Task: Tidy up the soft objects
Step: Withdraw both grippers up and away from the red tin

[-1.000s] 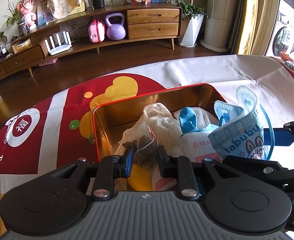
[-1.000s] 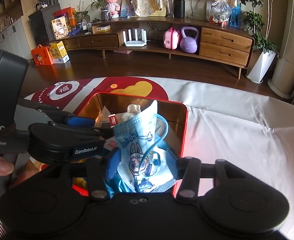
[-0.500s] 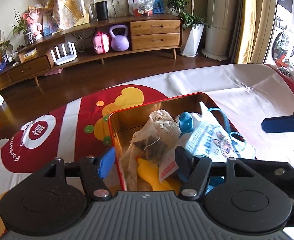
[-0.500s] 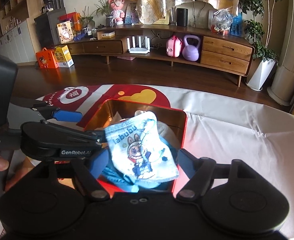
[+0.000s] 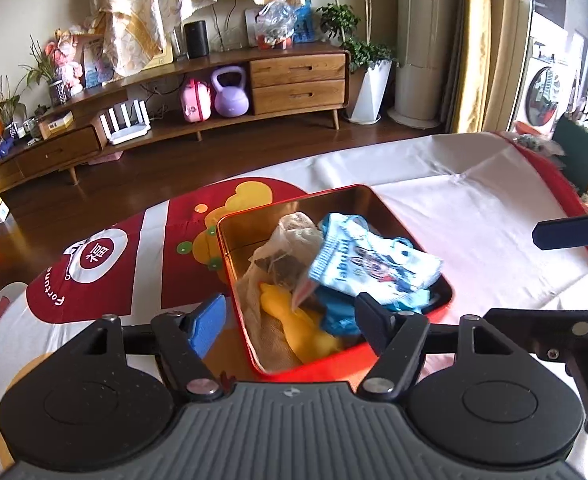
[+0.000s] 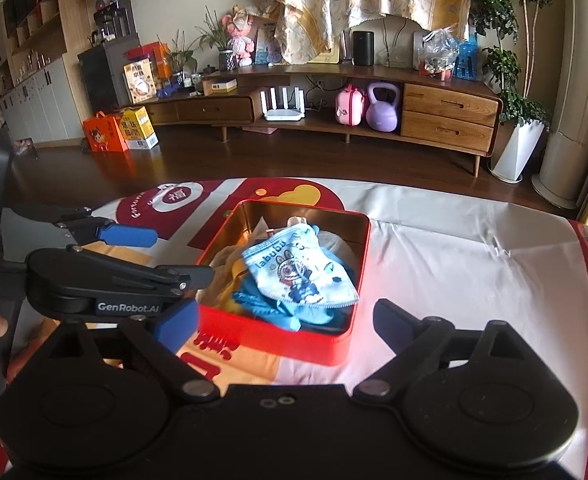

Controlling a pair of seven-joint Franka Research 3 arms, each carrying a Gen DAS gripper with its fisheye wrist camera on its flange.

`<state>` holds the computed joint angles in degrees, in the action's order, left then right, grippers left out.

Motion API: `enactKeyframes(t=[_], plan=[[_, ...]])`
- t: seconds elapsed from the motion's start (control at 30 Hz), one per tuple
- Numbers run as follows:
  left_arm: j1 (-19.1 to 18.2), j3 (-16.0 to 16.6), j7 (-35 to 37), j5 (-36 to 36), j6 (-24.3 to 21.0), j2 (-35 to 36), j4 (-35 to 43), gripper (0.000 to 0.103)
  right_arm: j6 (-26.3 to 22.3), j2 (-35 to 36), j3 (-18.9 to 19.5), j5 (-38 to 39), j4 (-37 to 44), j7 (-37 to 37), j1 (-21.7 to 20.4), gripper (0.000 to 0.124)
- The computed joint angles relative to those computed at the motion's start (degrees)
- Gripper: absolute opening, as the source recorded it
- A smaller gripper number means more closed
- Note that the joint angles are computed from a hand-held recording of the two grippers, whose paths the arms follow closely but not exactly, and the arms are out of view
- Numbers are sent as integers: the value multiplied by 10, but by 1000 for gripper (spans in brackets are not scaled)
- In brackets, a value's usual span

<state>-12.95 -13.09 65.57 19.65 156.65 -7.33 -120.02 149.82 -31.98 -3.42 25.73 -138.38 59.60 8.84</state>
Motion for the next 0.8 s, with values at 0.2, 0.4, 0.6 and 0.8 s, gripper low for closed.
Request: enactKeyframes(t=[0.2,0.4,0.6,0.8], plan=[[-14,0,11,-29,0,-61,-46,71,-11,-65,-5,6,-37,-1,-3,101],[-23,-11,-13,-30,-2,-123,-95,73,-20,-135,-13,15,-83,5,-5,103],[-50,-3,-24,-64,2,-183,-148,74,-35,-202,-17,19,-125,13,-9,103],[-48,-19,-73,-57,10,-240,-196,74,-45,-258,-17,16,-159,22,-19,103]])
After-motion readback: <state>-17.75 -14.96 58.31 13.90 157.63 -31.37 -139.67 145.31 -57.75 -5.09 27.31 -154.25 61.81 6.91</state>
